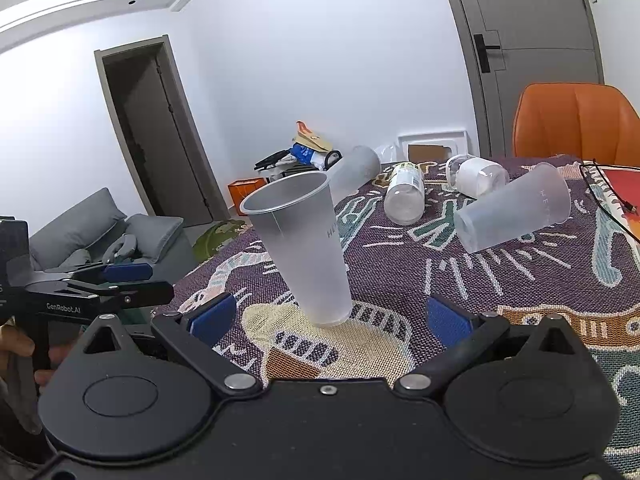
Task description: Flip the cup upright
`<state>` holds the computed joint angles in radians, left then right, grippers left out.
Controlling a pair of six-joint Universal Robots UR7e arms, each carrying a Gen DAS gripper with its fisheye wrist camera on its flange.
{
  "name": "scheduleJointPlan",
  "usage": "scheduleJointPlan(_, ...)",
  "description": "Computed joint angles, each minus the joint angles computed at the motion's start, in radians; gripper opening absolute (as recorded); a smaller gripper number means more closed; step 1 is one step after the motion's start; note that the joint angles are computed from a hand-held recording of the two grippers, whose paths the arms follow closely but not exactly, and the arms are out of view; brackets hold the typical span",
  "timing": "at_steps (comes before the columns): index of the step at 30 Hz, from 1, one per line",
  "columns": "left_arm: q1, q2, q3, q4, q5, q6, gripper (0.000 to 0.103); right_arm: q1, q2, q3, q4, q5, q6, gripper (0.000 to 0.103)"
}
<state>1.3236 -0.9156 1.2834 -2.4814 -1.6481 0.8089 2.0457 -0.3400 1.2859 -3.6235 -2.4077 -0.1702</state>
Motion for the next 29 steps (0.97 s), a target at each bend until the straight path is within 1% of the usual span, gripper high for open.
scheduleJointPlan(22, -0.002, 0.003, -0.003, 0.009, 0.010, -0.012, 0.103, -0.003, -0.001, 0.002, 0.011, -0.008, 0.014, 0.103)
scheduleJointPlan(29, -0.001, 0.007, -0.005, 0.016, 0.014, -0.008, 0.103, -0.008, -0.002, 0.004, 0.022, -0.008, 0.029, 0.103)
